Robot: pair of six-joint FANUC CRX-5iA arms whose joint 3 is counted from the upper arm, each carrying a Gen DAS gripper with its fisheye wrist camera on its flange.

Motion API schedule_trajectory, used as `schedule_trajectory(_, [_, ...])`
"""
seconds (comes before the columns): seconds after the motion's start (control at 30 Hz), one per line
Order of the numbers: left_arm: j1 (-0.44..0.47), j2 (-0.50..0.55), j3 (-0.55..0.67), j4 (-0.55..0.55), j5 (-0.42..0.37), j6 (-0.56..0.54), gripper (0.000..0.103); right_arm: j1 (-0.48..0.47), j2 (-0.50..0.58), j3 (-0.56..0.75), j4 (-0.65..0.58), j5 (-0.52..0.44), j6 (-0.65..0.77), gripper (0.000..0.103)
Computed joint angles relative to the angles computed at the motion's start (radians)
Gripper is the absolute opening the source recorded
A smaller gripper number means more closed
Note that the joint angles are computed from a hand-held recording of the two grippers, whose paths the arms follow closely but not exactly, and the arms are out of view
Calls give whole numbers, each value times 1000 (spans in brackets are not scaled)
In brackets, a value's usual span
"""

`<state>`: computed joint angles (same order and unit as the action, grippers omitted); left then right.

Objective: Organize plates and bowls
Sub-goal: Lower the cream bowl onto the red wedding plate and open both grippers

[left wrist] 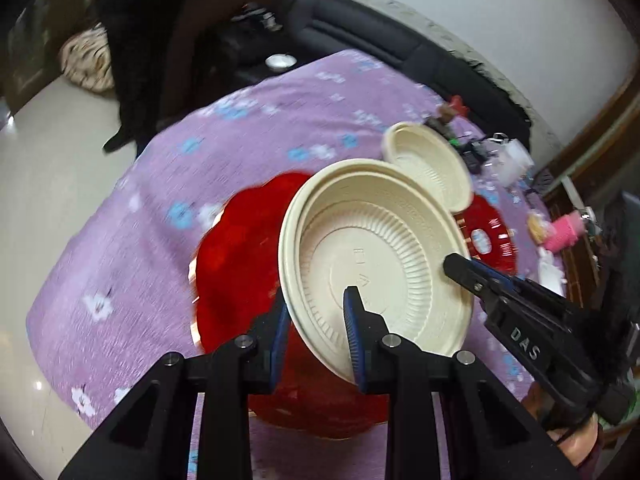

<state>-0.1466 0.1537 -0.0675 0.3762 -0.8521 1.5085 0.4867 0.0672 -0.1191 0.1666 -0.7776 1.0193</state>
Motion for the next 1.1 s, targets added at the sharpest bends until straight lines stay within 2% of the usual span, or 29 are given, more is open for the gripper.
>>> schedule_trajectory(0.1, [-1, 15, 15, -63, -29, 57, 25, 32, 15, -31, 42, 18, -16, 15])
schedule_trajectory(0.2, [18, 0, -13, -33, -32, 40, 29, 39, 25, -44, 25, 23, -12, 16])
schedule_trajectory(0.33, [44, -99, -83, -55, 47, 54, 58, 35, 29, -36, -44, 30, 2, 17])
schedule_trajectory(0.4, [46, -155, -106, -102, 82, 78, 64, 41, 8, -56, -33, 59, -22, 19])
schedule_trajectory(0.57, [40, -289, -165, -191, 171, 130, 92, 67, -61, -132, 74, 149, -139, 38])
schedule_trajectory(0.67, [40, -339, -207, -149, 213, 93, 93, 76, -111, -191, 165, 194, -223, 42])
schedule_trajectory(0.77, [41, -364, -265, 14, 229, -27, 93, 73, -159, -242, 227, 214, -281, 47])
schedule_trajectory(0.83, [25, -369, -285, 73, 239, -67, 93, 66, -185, -273, 256, 220, -310, 48])
schedule_trajectory(0.97, [-30, -354, -274, 79, 237, -73, 93, 37, -235, -329, 283, 214, -345, 49])
schedule_trajectory(1.1, [-93, -314, -228, 30, 210, -49, 93, -8, -277, -376, 271, 207, -361, 49])
